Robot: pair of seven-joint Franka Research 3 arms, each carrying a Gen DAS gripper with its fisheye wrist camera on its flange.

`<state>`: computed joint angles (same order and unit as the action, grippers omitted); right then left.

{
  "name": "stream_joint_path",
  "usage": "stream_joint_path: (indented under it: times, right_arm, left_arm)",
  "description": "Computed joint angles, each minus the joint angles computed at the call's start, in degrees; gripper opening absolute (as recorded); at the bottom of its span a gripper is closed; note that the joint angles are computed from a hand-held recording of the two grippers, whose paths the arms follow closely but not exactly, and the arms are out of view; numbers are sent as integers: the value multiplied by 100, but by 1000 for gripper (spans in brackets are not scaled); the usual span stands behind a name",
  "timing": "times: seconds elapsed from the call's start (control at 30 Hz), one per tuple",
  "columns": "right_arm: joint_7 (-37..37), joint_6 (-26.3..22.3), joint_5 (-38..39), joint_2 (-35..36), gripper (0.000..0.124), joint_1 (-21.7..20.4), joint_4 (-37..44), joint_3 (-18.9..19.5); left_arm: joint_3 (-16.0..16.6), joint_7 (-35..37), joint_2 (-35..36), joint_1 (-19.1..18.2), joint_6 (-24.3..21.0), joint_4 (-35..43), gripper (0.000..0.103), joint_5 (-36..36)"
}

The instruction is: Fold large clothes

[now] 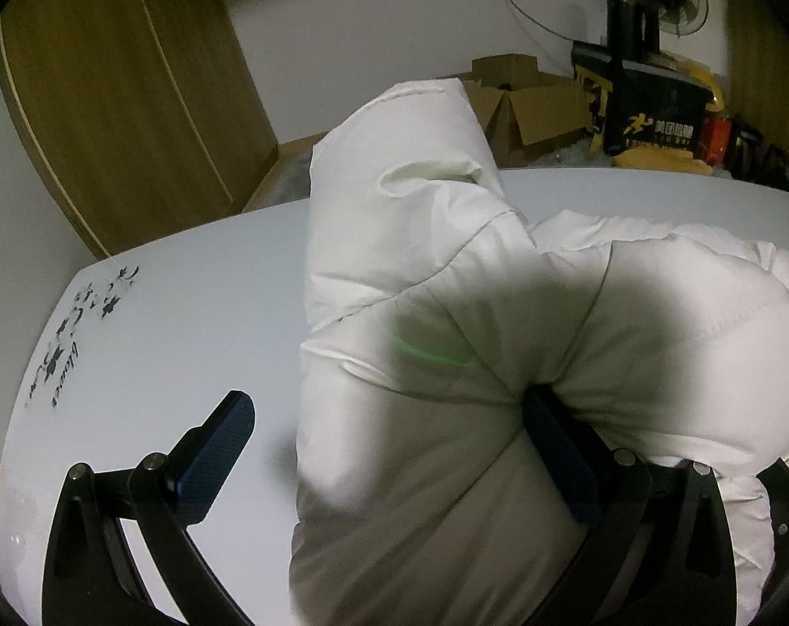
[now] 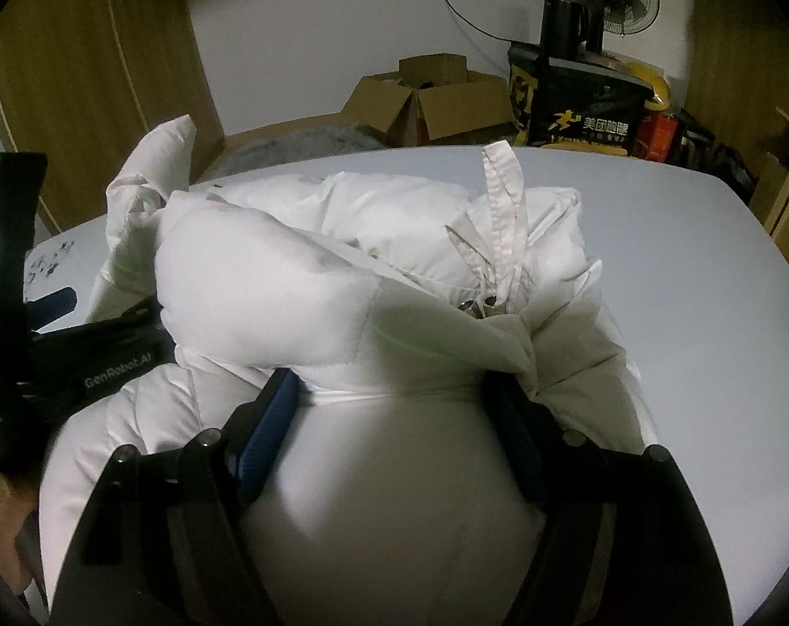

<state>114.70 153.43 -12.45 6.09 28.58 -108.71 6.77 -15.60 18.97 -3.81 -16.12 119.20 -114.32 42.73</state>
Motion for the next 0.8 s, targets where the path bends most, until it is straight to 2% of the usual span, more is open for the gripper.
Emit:
stream_joint_path:
  times: [0.13,0.2,0.23,0.27,0.33,0.4,0.43,0.47,0.5,0.6,0.7,0.8]
  right_arm:
    - [216,-62,-281,49,75,69,83,-40]
    - [215,-146,-333,23,76,77,90,-29]
    - [-27,-288,-114,-9,77,100,130,-50]
    - [-575,-491,507,-177,77,-76,105,102]
    - [-1527,-348,2040,-801,79,-247,-413,148]
    - [-2280,-358,3144,-1427,85,-269,-925,25]
    - [-2755,-395,3812,-1914,90,-245,-1333,-150]
    - [-2885,-432,4127,-2234,97,-277,-1620,-255]
    - [-2918,-491,4331,-2420,101,-317,-1810,-314]
    - [-3025,-1095,5302,-2853,103,-382,-2311,-724]
    - [-3160,-1442,5541,-2790,103,-486,-2390,-688]
    - [-3253,-1576,5635,-2577,103,-537,-2302,-540]
  left_arm:
    - [121,51,-173,100,480,-264,103,-390]
    - [230,237,-444,172,959,-565,103,-803]
    - [275,393,-599,199,1150,-716,103,-1054]
    - [348,596,-909,207,1413,-977,103,-1395]
    - [533,1060,-1520,179,1948,-1475,103,-2065]
    - [830,1715,-2102,33,2398,-1929,103,-2761]
    - [971,2039,-2312,-48,2485,-2068,103,-3048]
    - [1129,2384,-2545,-132,2419,-2182,103,-3328]
    - [1146,2493,-2671,-93,2341,-2237,103,-3452]
    - [1202,2724,-3056,51,2071,-2452,103,-3860]
    - [1170,2843,-3257,149,1913,-2636,103,-4177]
    - [1115,2940,-3395,136,1834,-2798,103,-4428]
